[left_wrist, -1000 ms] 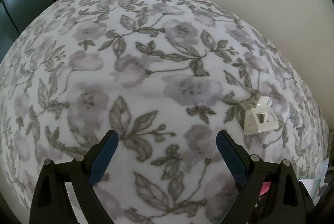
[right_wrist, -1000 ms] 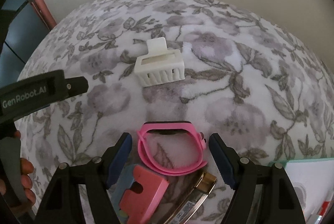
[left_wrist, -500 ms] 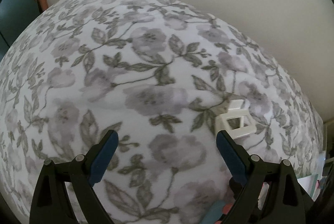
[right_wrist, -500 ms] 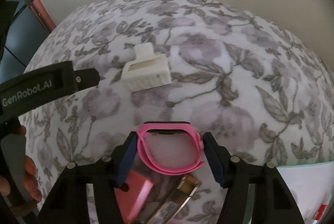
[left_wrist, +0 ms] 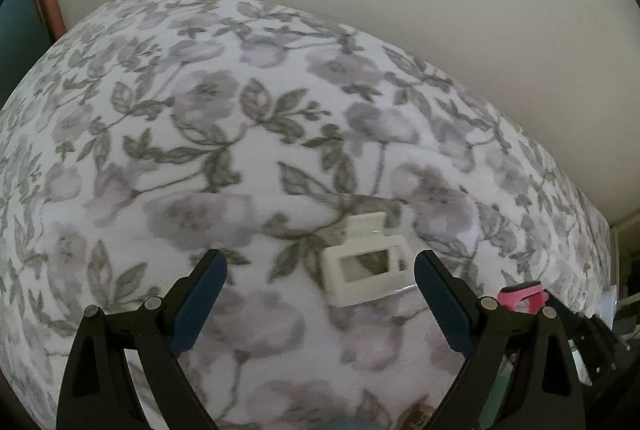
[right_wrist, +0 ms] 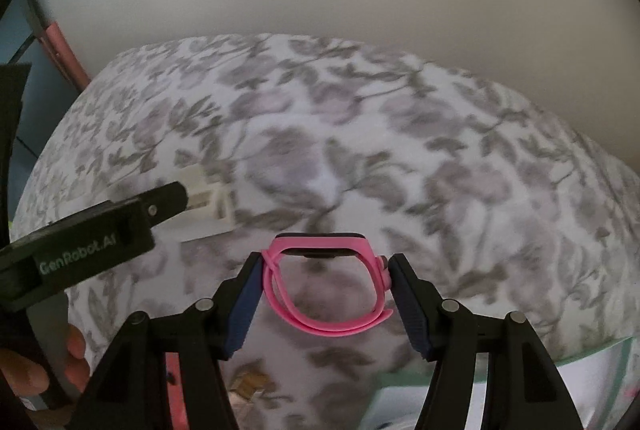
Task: Organize rigid objects
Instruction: 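Grasp the pink watch band with the right tool while the left tool grasps the white hair clip, then carry the hair clip and watch band into the tray and open both tools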
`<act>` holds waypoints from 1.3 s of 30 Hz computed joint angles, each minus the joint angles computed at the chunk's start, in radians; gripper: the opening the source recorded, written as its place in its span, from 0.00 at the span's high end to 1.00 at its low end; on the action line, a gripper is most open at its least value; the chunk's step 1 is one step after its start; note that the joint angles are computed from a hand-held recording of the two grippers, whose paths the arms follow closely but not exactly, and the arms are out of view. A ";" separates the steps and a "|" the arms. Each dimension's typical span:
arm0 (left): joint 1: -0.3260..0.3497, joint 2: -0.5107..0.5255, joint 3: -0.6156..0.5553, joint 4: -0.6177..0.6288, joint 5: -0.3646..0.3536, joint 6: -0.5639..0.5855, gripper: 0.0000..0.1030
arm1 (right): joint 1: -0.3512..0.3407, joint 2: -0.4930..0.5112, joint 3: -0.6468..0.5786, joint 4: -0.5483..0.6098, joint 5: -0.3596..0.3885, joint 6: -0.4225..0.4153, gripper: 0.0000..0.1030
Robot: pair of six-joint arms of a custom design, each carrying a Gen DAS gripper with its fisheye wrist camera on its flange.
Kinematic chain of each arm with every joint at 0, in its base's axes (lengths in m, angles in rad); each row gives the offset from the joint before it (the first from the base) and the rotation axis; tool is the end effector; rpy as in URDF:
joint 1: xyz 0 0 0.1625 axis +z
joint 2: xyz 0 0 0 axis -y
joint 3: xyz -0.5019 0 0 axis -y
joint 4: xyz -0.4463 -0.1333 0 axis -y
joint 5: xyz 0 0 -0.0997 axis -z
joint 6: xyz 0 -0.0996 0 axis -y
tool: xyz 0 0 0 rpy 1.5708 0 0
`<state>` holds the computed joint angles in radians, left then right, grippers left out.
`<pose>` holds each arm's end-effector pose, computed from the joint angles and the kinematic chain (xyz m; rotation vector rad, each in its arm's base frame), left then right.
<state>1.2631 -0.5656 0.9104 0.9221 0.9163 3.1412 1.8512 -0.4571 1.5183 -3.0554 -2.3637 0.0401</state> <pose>-0.0491 -0.7947 0.1754 0.2537 2.4851 -0.5074 0.2779 -0.7397 -0.0283 0.0716 -2.3537 0.6543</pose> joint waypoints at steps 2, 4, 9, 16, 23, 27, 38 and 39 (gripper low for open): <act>-0.003 0.015 -0.008 0.008 0.003 0.005 0.08 | -0.005 -0.008 0.003 -0.002 -0.003 -0.004 0.36; -0.005 0.030 -0.016 0.016 0.001 0.007 0.08 | -0.011 -0.016 0.010 -0.006 -0.007 -0.007 0.36; -0.007 0.036 -0.011 -0.002 0.004 0.029 0.15 | -0.019 -0.028 0.025 -0.011 0.002 -0.011 0.36; 0.000 0.021 0.003 -0.019 0.031 0.040 0.43 | -0.018 -0.028 0.029 -0.017 0.005 -0.012 0.36; -0.025 -0.051 0.091 -0.061 0.043 0.049 0.44 | 0.007 -0.051 0.066 -0.027 -0.004 0.023 0.36; -0.049 -0.107 0.159 -0.075 0.039 0.036 0.44 | 0.038 -0.083 0.110 -0.035 -0.015 0.057 0.36; -0.160 -0.302 0.394 -0.120 0.044 0.012 0.43 | 0.152 -0.209 0.282 -0.092 -0.065 0.172 0.36; -0.172 -0.325 0.425 -0.131 0.049 0.023 0.43 | 0.165 -0.222 0.302 -0.102 -0.075 0.184 0.36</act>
<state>1.0915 -0.8909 1.3355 0.7912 0.9651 3.1646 2.0159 -0.6796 1.8200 -3.1579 -2.4389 0.2245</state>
